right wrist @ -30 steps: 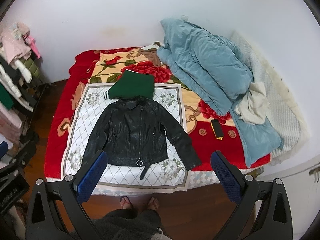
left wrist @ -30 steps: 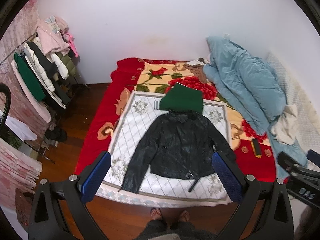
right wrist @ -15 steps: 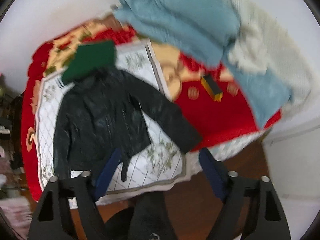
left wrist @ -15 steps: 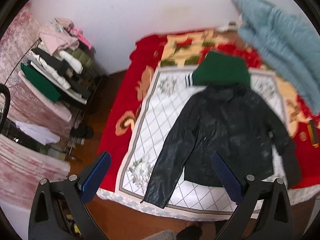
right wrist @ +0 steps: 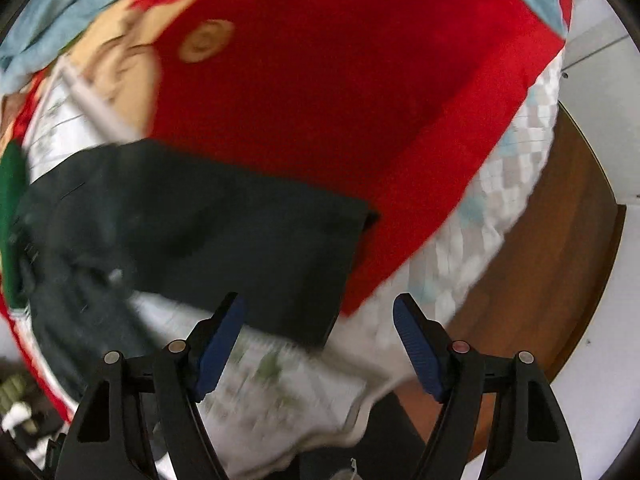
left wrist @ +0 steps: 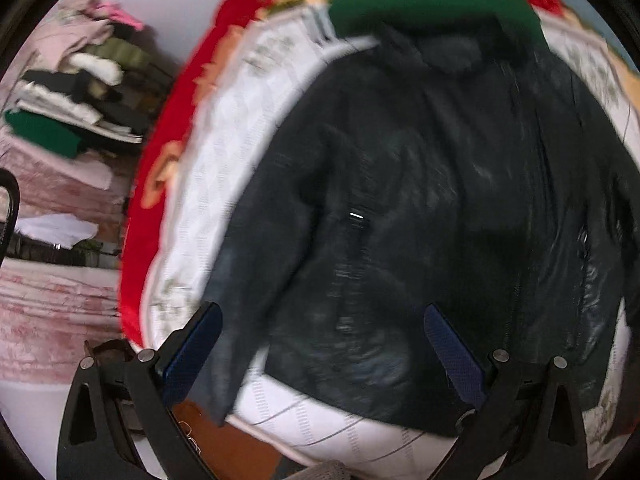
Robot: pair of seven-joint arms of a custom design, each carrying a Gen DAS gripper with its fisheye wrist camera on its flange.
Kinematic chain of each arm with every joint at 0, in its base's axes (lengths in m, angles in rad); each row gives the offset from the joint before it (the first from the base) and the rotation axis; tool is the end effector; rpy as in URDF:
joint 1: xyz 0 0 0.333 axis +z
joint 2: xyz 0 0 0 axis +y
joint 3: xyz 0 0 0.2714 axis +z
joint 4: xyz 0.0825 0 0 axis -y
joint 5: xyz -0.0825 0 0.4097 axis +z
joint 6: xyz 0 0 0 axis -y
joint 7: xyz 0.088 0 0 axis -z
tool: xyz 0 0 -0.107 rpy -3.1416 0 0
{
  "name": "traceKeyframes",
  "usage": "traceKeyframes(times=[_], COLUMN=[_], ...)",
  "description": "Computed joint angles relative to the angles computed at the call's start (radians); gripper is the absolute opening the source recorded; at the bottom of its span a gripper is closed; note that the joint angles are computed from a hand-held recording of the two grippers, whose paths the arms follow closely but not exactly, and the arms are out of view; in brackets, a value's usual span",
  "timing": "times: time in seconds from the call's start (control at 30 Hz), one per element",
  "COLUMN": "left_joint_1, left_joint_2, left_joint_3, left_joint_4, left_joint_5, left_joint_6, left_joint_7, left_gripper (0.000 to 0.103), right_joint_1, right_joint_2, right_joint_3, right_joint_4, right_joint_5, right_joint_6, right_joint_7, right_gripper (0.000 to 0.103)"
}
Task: Fold large clothes
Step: 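Lower the right gripper and grasp the jacket's sleeve cuff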
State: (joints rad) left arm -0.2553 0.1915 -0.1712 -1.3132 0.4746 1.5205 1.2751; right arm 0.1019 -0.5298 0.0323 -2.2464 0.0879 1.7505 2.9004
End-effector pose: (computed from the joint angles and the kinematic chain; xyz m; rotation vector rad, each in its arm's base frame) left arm 0.5935 -0.2022 0.5997 -1.8282 2.0183 0.2300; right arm 0.4379 0.0683 0.5271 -0.5508 3.0529 0.1062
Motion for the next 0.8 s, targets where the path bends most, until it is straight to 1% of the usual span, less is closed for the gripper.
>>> traceKeyframes(times=[0.07, 0.13, 0.17, 0.2, 0.23, 0.27, 0.3, 0.33, 0.37, 0.4, 0.43, 0.47, 0.5, 0.53, 0.6, 0.63, 0.7, 0.77, 0.8], left_joint_1=[-0.009, -0.021, -0.028, -0.034, -0.040, -0.047, -0.051, -0.055, -0.060, -0.062, -0.062, -0.062, -0.061, -0.063, -0.059, -0.063, -0.058, -0.049, -0.042], left_joint_2=[0.022, 0.040, 0.048, 0.050, 0.057, 0.063, 0.065, 0.069, 0.071, 0.070, 0.075, 0.072, 0.065, 0.084, 0.071, 0.092, 0.096, 0.109, 0.112], left_joint_3=[-0.009, -0.016, -0.019, -0.021, -0.021, -0.022, -0.022, -0.021, -0.021, -0.020, -0.020, -0.020, -0.020, -0.019, -0.016, -0.015, -0.008, 0.002, 0.009], left_joint_4=[-0.022, -0.039, -0.049, -0.062, -0.058, -0.059, -0.063, -0.061, -0.058, -0.060, -0.058, -0.060, -0.065, -0.046, -0.055, -0.033, -0.015, 0.015, 0.026], left_joint_5=[-0.015, -0.019, -0.022, -0.021, -0.018, -0.013, -0.013, -0.013, -0.013, -0.015, -0.021, -0.027, -0.032, -0.031, -0.037, -0.031, -0.039, -0.049, -0.050], left_joint_6=[0.026, 0.053, 0.074, 0.099, 0.105, 0.116, 0.130, 0.141, 0.144, 0.150, 0.160, 0.166, 0.172, 0.178, 0.202, 0.209, 0.209, 0.204, 0.200], left_joint_7=[-0.004, 0.000, 0.005, 0.010, 0.015, 0.024, 0.026, 0.029, 0.032, 0.035, 0.041, 0.048, 0.064, 0.071, 0.095, 0.095, 0.107, 0.111, 0.109], left_gripper=[0.103, 0.103, 0.103, 0.103, 0.103, 0.103, 0.103, 0.103, 0.103, 0.103, 0.103, 0.103, 0.103, 0.103, 0.103, 0.103, 0.103, 0.103, 0.103], right_joint_1=[-0.005, -0.007, -0.010, -0.013, -0.021, -0.024, -0.026, -0.025, -0.022, -0.018, -0.017, -0.015, -0.012, -0.008, -0.002, -0.001, 0.005, 0.014, 0.018], right_joint_2=[-0.009, -0.008, -0.007, -0.005, -0.001, 0.001, 0.010, 0.022, 0.021, 0.013, -0.008, -0.023, -0.025, -0.017, 0.006, 0.031, 0.060, 0.114, 0.159], right_joint_3=[-0.013, -0.032, -0.030, -0.027, -0.015, -0.001, 0.015, 0.029, 0.036, 0.042, 0.054, 0.061, 0.069, 0.074, 0.082, 0.086, 0.086, 0.093, 0.089], right_joint_4=[-0.075, -0.152, -0.167, -0.174, -0.174, -0.167, -0.149, -0.121, -0.107, -0.100, -0.095, -0.091, -0.073, -0.041, 0.027, 0.084, 0.157, 0.263, 0.332], right_joint_5=[0.021, 0.067, 0.078, 0.081, 0.063, 0.037, 0.002, -0.029, -0.048, -0.064, -0.081, -0.091, -0.107, -0.122, -0.145, -0.162, -0.194, -0.231, -0.248], right_joint_6=[0.078, 0.175, 0.202, 0.213, 0.224, 0.226, 0.207, 0.169, 0.146, 0.132, 0.111, 0.100, 0.074, 0.051, 0.014, -0.005, -0.009, 0.002, 0.013], right_joint_7=[-0.002, -0.010, 0.002, 0.015, 0.038, 0.050, 0.065, 0.082, 0.097, 0.112, 0.150, 0.180, 0.199, 0.213, 0.240, 0.251, 0.256, 0.249, 0.228], right_gripper=[0.078, 0.079, 0.082, 0.082, 0.082, 0.070, 0.053, 0.045, 0.033, 0.030, 0.029, 0.025, 0.015, 0.011, 0.010, 0.010, 0.010, 0.009, 0.009])
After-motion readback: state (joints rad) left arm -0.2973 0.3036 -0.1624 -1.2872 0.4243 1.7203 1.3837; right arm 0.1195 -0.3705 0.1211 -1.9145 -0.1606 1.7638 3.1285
